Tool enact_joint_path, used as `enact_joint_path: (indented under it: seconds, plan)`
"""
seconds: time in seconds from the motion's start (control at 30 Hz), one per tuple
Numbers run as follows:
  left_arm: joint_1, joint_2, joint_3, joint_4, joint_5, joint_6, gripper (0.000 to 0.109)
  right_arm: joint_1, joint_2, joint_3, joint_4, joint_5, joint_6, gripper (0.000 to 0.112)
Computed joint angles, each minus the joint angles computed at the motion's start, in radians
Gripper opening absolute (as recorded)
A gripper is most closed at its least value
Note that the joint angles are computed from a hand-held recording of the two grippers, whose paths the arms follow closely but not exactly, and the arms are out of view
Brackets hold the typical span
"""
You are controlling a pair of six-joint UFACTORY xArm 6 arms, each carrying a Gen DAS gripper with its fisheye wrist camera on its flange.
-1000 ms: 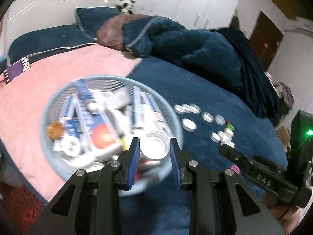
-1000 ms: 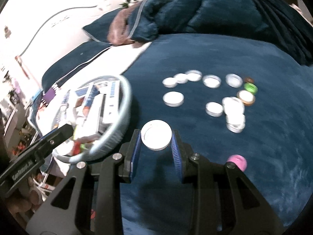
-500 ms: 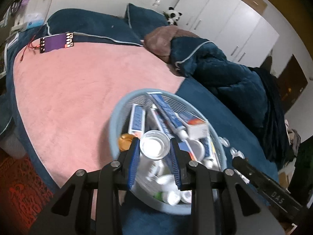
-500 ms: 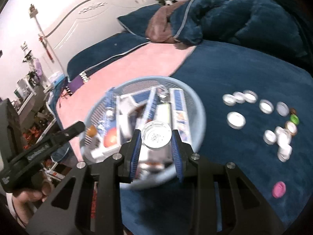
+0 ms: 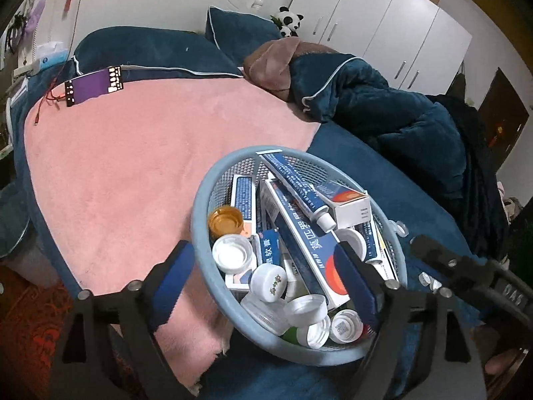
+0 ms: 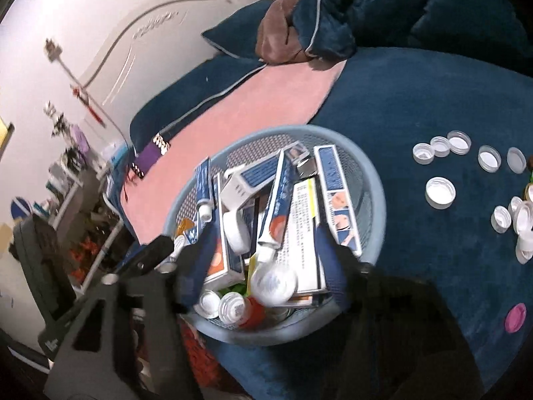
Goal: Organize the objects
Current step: 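Open both grippers to drop the white caps into the basket, then move both open grippers back toward the pink cap on the bed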
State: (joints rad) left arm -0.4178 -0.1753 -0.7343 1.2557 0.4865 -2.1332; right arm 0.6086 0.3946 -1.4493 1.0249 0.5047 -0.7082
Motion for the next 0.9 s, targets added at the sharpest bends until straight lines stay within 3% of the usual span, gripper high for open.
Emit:
enact_joint_path:
  seconds: [0.1,0.4,0.9]
  plan:
    - [-0.021,0.001,-0.009,-0.049,0.044,0.036,0.101,-0.004,-0.015,0.015,-0.013,-0.021,0.024,0.079]
    - [-0.101,0.023,-0.051,-0.170,0.173,0.186,0.102,-0.003,-0.051,0.086,-0.139,-0.105,0.105,0.103]
    - [-0.159,0.074,-0.124,-0.214,0.243,0.252,0.102,-0.025,-0.104,0.202,-0.350,-0.225,0.204,0.103]
